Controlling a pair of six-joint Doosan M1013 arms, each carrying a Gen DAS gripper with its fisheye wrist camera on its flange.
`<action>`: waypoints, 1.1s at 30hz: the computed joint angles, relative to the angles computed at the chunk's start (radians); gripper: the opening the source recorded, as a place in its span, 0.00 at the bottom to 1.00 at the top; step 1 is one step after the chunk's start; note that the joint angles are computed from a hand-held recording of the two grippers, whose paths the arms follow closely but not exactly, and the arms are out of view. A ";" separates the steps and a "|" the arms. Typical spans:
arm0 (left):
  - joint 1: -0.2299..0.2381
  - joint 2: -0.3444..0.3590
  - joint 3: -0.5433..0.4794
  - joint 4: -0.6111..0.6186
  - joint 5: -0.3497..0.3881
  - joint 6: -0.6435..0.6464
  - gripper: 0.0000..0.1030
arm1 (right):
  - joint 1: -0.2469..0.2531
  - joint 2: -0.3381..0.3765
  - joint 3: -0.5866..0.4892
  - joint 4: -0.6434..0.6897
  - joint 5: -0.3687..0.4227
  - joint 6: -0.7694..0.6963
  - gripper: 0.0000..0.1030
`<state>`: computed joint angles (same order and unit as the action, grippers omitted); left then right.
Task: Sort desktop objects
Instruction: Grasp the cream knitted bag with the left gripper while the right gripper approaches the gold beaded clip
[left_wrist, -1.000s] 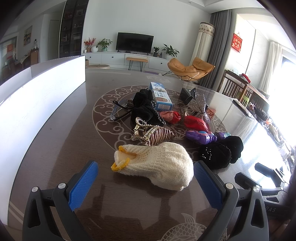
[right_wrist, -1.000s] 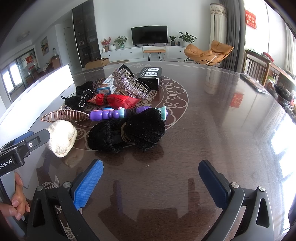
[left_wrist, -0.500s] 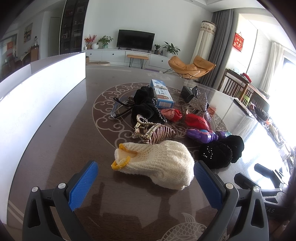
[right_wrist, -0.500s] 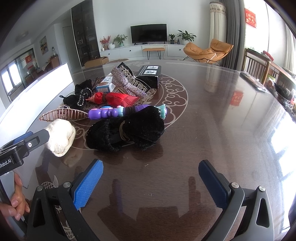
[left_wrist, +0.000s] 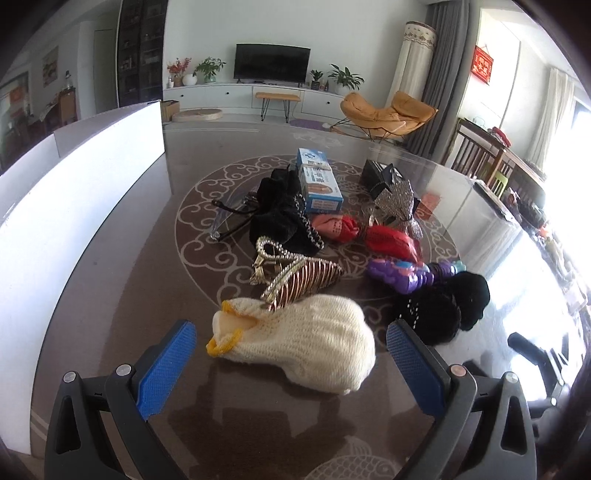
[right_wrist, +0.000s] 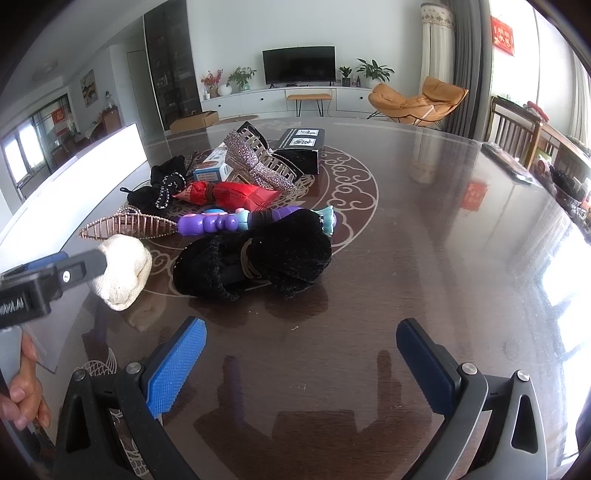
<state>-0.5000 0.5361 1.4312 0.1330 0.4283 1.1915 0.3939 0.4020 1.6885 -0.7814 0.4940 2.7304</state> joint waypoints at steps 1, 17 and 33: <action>-0.004 0.015 -0.025 0.051 0.029 -0.055 1.00 | 0.000 0.001 -0.001 -0.001 0.001 0.002 1.00; 0.057 -0.037 0.050 -0.043 0.106 0.136 1.00 | -0.005 -0.019 0.033 -0.066 -0.039 0.082 1.00; 0.072 0.028 -0.022 0.080 0.211 0.024 1.00 | -0.011 -0.006 0.010 0.052 -0.009 -0.056 1.00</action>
<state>-0.4283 0.5641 1.4097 0.2129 0.6397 1.2158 0.3826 0.3961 1.6985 -0.7290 0.4846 2.6742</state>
